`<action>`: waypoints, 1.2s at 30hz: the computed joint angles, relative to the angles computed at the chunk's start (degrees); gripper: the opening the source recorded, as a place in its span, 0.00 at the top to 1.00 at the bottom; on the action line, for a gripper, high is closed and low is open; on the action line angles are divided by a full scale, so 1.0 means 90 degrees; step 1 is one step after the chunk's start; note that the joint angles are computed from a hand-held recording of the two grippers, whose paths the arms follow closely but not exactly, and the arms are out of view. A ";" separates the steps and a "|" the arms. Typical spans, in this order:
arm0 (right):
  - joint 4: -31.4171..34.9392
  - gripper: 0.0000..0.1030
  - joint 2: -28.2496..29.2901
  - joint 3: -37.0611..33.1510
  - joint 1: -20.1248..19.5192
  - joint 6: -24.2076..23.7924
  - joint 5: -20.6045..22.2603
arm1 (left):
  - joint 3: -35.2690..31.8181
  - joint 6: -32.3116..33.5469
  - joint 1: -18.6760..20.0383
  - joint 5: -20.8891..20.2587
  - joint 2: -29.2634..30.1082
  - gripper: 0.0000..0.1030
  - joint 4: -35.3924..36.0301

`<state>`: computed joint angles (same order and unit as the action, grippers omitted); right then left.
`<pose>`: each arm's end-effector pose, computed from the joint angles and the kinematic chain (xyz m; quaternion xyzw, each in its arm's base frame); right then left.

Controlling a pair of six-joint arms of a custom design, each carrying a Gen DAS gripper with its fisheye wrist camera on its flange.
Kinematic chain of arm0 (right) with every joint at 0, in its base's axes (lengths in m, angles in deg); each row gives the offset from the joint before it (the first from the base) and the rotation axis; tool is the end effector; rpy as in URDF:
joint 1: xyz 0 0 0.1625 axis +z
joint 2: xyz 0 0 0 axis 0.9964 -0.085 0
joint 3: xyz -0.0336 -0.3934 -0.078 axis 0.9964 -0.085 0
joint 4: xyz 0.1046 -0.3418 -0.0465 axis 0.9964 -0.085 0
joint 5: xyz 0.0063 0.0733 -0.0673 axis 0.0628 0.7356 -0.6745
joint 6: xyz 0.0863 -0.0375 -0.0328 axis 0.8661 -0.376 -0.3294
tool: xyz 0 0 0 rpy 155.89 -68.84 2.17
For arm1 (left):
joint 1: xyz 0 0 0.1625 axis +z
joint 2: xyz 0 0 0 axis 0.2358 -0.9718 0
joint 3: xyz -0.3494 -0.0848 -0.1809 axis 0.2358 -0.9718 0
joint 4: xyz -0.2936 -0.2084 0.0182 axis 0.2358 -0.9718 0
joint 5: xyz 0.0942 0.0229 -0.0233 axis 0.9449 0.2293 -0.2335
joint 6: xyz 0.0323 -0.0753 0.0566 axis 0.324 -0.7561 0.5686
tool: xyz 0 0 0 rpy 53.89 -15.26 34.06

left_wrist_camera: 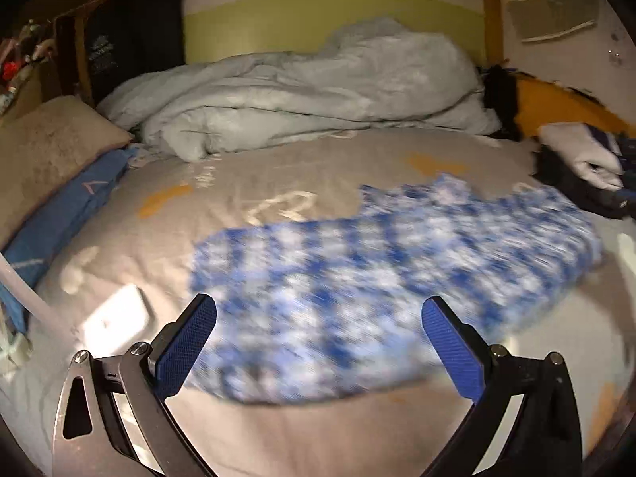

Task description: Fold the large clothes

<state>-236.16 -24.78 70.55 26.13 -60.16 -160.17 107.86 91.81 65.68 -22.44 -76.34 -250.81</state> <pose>0.3163 -0.6354 0.0229 0.1640 -0.8317 0.4060 0.3413 0.0559 -0.7056 0.3381 0.2366 0.8373 -0.3607 0.3360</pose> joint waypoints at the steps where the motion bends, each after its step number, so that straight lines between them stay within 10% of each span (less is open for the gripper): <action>1: 0.0197 0.00 -0.0073 0.0188 0.0015 0.0044 0.0103 | 0.0119 -0.0086 -0.0010 -0.0101 -0.0057 0.00 0.0130; 5: 0.1435 0.06 -0.0125 0.0236 -0.0101 0.0589 0.0672 | 0.0057 -0.0807 0.0058 -0.0634 -0.0026 0.02 0.1228; 12: 0.2055 0.06 0.0649 -0.0807 -0.0136 0.0248 0.0338 | -0.0461 -0.1039 -0.0084 -0.0067 0.0667 0.03 0.1430; 16: 0.3694 0.06 0.1116 -0.1892 -0.0245 0.0436 -0.0118 | -0.1346 -0.1499 0.0017 0.0356 0.1270 0.02 0.2346; 23: 0.3125 0.03 0.1350 -0.2182 -0.0494 -0.0011 0.0233 | -0.2221 -0.1688 0.0054 0.0495 0.1801 0.00 0.2488; 31: 0.2270 0.05 0.0903 -0.1548 -0.0465 0.0352 0.0518 | -0.1355 -0.1526 0.0000 -0.0377 0.1223 0.18 0.1825; 36: 0.3761 0.05 0.1105 -0.2245 -0.0504 0.0931 -0.0154 | -0.2396 -0.2082 -0.0094 0.0348 0.1876 0.25 0.2797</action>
